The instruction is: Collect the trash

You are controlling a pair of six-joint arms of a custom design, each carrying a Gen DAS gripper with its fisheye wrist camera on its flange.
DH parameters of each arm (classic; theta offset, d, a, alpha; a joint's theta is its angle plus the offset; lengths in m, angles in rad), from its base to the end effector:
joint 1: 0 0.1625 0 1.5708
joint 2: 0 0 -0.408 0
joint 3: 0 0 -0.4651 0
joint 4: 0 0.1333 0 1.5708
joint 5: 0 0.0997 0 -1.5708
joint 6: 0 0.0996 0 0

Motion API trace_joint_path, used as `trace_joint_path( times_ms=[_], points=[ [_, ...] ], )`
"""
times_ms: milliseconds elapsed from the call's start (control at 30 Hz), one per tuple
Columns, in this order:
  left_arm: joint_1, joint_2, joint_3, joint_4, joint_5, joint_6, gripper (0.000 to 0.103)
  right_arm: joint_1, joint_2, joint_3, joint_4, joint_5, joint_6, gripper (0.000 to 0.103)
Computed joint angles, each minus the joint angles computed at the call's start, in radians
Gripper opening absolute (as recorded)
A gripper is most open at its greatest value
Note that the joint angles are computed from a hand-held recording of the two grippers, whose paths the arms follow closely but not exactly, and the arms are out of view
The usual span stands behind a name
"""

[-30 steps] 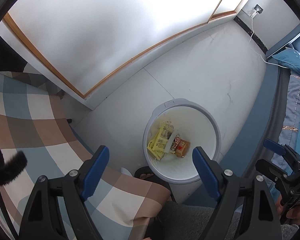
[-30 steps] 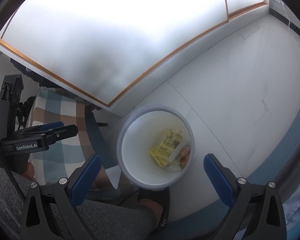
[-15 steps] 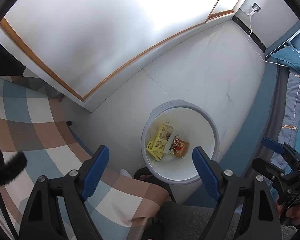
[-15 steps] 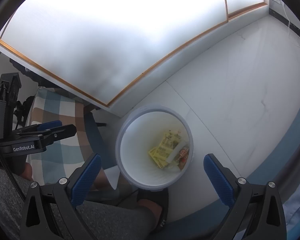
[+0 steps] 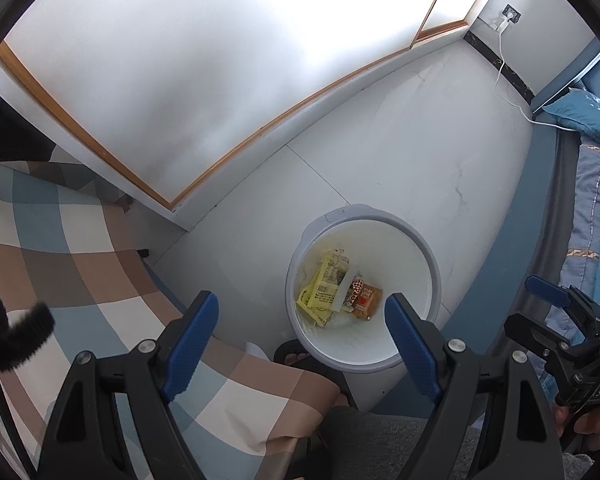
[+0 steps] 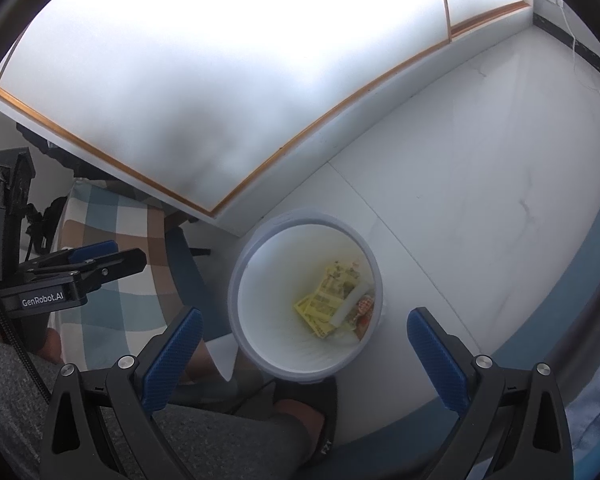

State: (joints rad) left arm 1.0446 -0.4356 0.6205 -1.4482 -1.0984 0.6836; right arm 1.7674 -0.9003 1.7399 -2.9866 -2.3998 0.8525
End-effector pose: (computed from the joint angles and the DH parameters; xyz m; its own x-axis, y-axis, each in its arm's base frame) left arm -0.2952 -0.8639 0.1344 -0.2410 0.9596 -0.1451 0.8138 0.2813 0.5086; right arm 0.1924 -0.6595 0.1339 -0.6110 0.7916 -0.0034 0.4502 0.3440 -0.8240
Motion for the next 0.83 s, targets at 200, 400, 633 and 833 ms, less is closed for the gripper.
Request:
trace_joint_path(
  times_ms=[200, 400, 633, 833],
  points=[
    [-0.001, -0.003, 0.012, -0.015, 0.017, 0.009, 0.083, -0.002, 0.003, -0.002, 0.002, 0.004, -0.007, 0.103],
    [-0.001, 0.002, 0.003, -0.009, 0.020, -0.002, 0.083, -0.007, 0.004, 0.004, -0.002, 0.014, 0.002, 0.103],
    [0.002, -0.008, 0.018, -0.051, -0.004, -0.001, 0.083, -0.009, 0.006, 0.004, -0.005, 0.019, 0.002, 0.103],
    [0.000, -0.018, 0.038, -0.101, -0.011, 0.005, 0.083, -0.004, 0.007, -0.007, 0.003, 0.010, 0.002, 0.103]
  ],
)
